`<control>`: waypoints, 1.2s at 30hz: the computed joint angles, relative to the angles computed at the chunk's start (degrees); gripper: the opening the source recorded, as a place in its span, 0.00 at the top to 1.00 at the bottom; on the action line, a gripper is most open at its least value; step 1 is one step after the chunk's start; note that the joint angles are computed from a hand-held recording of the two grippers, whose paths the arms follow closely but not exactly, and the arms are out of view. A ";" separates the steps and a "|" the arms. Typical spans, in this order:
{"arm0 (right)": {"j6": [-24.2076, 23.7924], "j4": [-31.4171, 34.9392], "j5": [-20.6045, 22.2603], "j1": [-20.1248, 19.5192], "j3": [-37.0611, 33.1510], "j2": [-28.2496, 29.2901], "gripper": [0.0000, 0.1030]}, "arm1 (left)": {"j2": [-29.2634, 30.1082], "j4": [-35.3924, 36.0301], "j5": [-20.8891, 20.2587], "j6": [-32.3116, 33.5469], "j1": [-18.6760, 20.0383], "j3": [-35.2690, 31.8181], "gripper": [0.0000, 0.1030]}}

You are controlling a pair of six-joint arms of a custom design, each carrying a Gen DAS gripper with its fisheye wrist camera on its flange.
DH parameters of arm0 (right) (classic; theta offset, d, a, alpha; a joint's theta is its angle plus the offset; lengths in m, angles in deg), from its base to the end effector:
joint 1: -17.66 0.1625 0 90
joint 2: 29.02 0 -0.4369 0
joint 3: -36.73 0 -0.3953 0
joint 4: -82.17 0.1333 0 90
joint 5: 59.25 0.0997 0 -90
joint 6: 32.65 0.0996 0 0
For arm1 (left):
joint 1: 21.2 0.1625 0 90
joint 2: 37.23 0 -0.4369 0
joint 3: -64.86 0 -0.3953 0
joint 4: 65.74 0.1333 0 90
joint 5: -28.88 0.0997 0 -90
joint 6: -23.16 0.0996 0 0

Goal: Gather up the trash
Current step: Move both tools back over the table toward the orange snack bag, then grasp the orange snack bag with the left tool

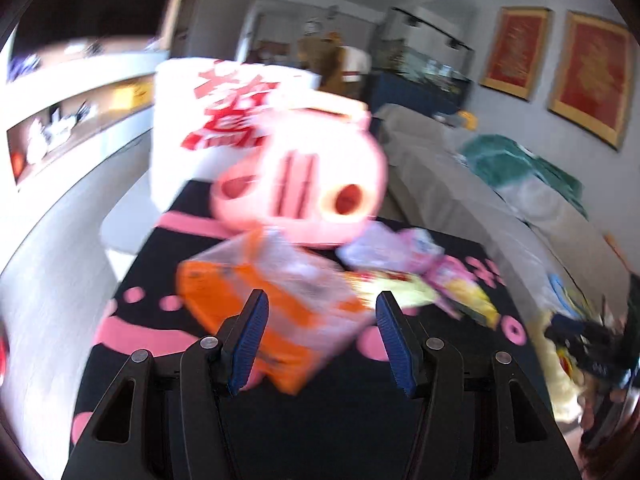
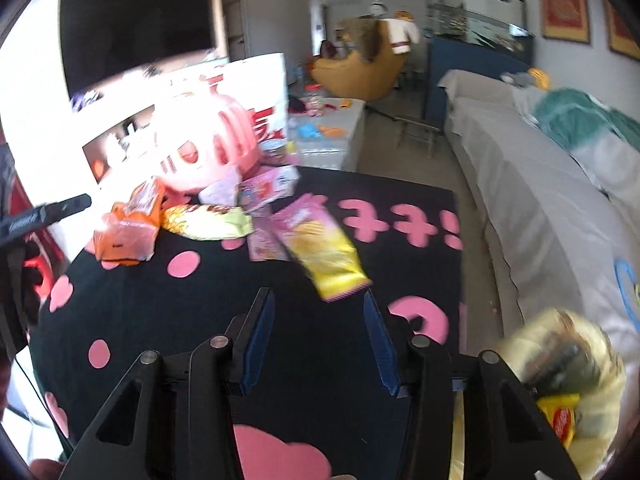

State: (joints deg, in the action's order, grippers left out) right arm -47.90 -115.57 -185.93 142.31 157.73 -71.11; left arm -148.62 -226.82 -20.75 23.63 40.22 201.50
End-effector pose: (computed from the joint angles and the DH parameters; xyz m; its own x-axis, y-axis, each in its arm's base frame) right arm 0.3598 -0.3908 0.0455 -0.6635 -0.4009 0.6317 -0.6972 0.6377 -0.3276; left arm 0.0196 -0.3775 0.4193 -0.8885 -0.0385 -0.4572 0.3406 0.6122 -0.7135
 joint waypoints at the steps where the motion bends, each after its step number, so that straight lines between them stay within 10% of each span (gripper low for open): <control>1: -0.55 0.73 0.35 0.05 -1.01 0.94 0.57 | 0.95 -0.41 -1.82 -0.55 2.94 -1.23 0.45; 10: -0.18 4.27 1.60 -1.07 -3.84 4.25 0.59 | 9.33 -1.93 -14.37 -7.97 17.53 -5.99 0.45; 36: -0.20 -0.81 4.65 -2.97 -1.00 4.44 0.59 | 11.03 -0.78 -32.10 -22.10 23.79 -6.59 0.45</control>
State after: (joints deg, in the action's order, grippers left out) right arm -48.10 -116.38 -181.28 139.34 156.73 -66.67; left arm -137.60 -227.61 -52.85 1.53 64.01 194.91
